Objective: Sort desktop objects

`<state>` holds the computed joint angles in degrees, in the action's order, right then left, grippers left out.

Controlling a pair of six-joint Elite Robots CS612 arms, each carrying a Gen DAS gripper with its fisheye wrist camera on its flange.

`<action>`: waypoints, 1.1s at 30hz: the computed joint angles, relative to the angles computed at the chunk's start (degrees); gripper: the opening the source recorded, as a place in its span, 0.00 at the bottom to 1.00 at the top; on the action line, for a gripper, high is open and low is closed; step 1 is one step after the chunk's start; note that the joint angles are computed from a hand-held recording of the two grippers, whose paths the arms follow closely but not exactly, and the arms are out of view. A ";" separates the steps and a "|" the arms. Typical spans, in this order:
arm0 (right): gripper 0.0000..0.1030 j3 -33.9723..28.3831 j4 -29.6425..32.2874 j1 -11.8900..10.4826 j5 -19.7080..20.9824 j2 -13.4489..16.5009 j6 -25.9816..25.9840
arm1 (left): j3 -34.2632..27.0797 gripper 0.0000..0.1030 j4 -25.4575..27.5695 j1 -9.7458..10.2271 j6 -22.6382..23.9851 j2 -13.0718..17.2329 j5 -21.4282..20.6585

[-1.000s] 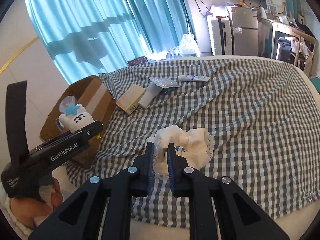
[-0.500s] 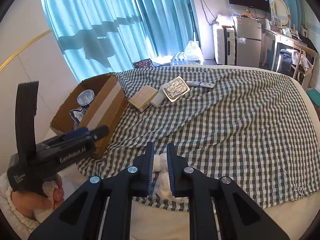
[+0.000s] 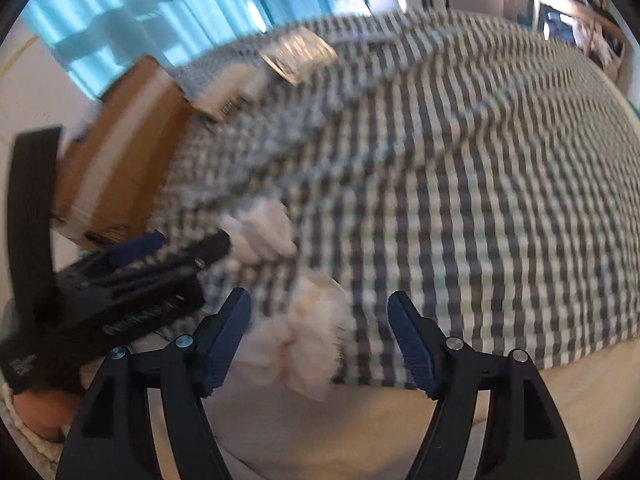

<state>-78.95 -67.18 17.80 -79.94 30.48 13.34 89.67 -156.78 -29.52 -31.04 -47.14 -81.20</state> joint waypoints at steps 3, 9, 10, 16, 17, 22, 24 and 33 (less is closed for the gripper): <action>0.69 0.86 2.44 -0.56 1.27 0.25 -0.73 | -1.18 0.84 0.57 0.34 -1.31 1.47 -0.94; 0.07 2.12 2.03 -1.05 3.95 0.76 -1.86 | -3.23 0.87 1.15 0.25 -0.69 2.98 -3.16; 0.07 1.79 1.34 -0.96 3.34 0.91 -1.73 | -3.66 0.87 1.51 0.17 -0.20 3.23 -3.20; 0.07 0.16 -0.73 -1.74 -0.37 1.43 1.48 | -6.28 0.87 0.80 0.05 1.13 5.05 -6.41; 0.07 0.08 -0.68 -2.08 0.46 1.54 2.34 | -6.63 0.87 0.35 -0.15 2.24 5.37 -6.19; 0.07 -0.13 -2.31 -2.34 1.46 1.74 4.08 | -7.33 0.72 2.54 -0.86 7.79 6.25 -2.73; 0.07 -0.52 -3.30 -2.32 1.50 1.87 4.05 | -6.14 0.48 0.57 -0.52 7.19 5.56 -3.77; 0.07 -1.36 -5.01 -1.22 -1.25 0.56 1.19 | -1.23 0.48 -3.25 -0.48 5.93 1.10 -0.92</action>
